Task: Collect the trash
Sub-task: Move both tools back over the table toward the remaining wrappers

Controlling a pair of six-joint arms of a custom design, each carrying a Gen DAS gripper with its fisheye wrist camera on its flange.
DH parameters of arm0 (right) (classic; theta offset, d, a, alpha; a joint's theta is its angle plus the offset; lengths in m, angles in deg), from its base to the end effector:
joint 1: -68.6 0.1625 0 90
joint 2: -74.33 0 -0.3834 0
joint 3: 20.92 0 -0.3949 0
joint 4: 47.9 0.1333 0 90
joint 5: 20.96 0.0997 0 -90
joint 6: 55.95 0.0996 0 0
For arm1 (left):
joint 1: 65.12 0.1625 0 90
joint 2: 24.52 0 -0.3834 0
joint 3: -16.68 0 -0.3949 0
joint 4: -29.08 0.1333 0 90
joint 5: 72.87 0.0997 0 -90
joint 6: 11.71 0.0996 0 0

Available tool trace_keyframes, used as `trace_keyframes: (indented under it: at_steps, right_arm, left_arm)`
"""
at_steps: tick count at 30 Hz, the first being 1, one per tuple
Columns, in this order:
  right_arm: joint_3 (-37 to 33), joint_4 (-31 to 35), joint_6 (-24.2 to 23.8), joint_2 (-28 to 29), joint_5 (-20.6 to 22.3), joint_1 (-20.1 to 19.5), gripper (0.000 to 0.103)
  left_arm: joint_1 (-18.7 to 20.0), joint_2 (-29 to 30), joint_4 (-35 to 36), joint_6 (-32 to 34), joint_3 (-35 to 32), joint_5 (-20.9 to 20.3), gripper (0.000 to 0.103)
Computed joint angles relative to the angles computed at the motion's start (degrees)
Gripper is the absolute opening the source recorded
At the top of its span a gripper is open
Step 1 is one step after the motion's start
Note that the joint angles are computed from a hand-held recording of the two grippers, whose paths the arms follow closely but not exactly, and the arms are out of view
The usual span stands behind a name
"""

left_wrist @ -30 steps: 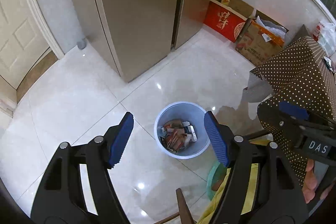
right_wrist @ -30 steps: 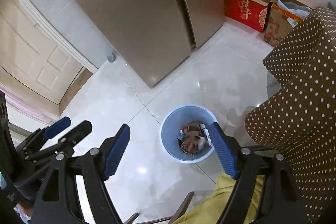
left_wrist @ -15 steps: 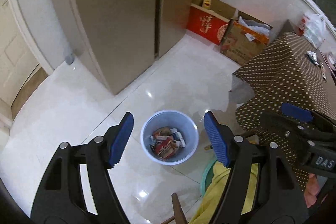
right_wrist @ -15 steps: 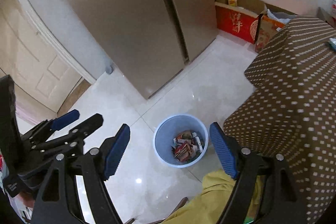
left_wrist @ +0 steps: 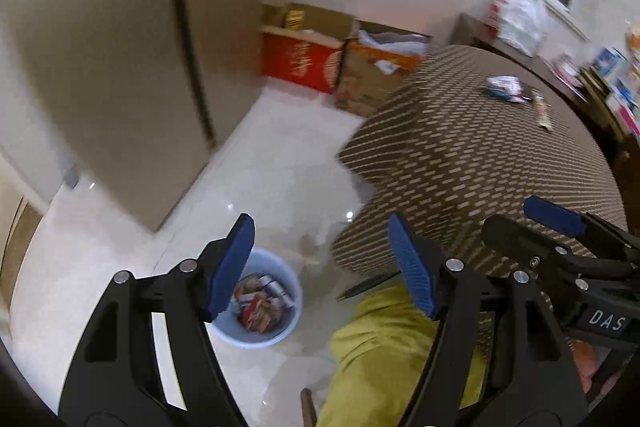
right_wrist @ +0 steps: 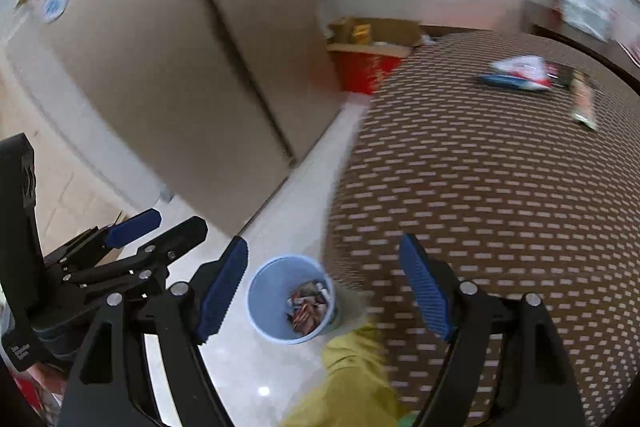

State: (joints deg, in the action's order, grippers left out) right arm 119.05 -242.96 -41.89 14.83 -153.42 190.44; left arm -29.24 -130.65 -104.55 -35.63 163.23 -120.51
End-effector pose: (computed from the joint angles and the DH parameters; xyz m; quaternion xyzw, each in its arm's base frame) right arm 0.2572 -0.2890 0.0781 0.0646 -0.9117 0.3207 0.2484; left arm -0.1238 -0.3369 0.2069 0.2330 0.9025 -0.2477 0.2641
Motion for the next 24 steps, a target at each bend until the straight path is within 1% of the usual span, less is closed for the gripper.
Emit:
trace_keyframes:
  at_steps: [2,6,8,9,11,14,15,18,19,21,22,24]
  right_arm:
    - [2.05,-0.5,0.26,-3.14,-2.54,-1.07,0.077]
    - [5.94,-1.69,-0.6,-9.84,-4.18,-4.5,0.077]
    - [7.97,-2.15,-1.97,-13.63,-4.67,-6.8,0.077]
    - [8.28,-2.6,-2.09,-14.14,-4.94,-7.55,0.077]
    - [10.06,-3.38,-3.57,-18.03,-4.67,-10.58,0.078]
    - [11.42,-3.92,-5.85,-22.15,-3.85,-14.96,0.078]
    - [11.65,-4.58,-7.51,-23.53,-3.14,-17.05,0.078]
    - [10.99,-4.99,-10.07,-25.61,-1.74,-21.77,0.078]
    - [10.58,-5.15,-10.83,-25.96,-1.13,-23.09,0.078]
    - [7.85,-5.6,-11.9,-23.62,-1.6,-24.39,0.078]
    - [7.02,-5.48,-12.28,-23.14,-2.26,-24.9,0.078]
    - [5.17,-4.93,-13.35,-22.37,-2.16,-26.22,0.078]
  left_arm:
    - [-0.54,3.64,-3.24,1.65,-0.69,-1.35,0.069]
    - [-1.21,13.85,-12.3,6.11,-3.37,-5.37,0.07]
    - [-1.4,17.32,-14.94,7.54,-4.63,-6.54,0.071]
    - [-1.42,19.66,-16.48,8.5,-5.61,-7.41,0.071]
    - [-0.78,24.06,-18.94,10.6,-7.9,-9.65,0.071]
    - [-0.08,29.35,-20.99,12.59,-11.09,-12.7,0.073]
    - [0.28,31.77,-22.07,13.42,-12.62,-13.7,0.073]
    - [1.21,36.21,-23.18,14.06,-16.01,-15.42,0.073]
    - [1.5,37.64,-23.84,15.34,-17.12,-16.35,0.073]
    - [1.73,40.59,-25.11,17.99,-19.31,-17.1,0.073]
    - [1.82,42.01,-25.5,19.21,-20.46,-17.07,0.073]
    - [2.26,44.71,-25.65,20.83,-22.95,-17.21,0.073]
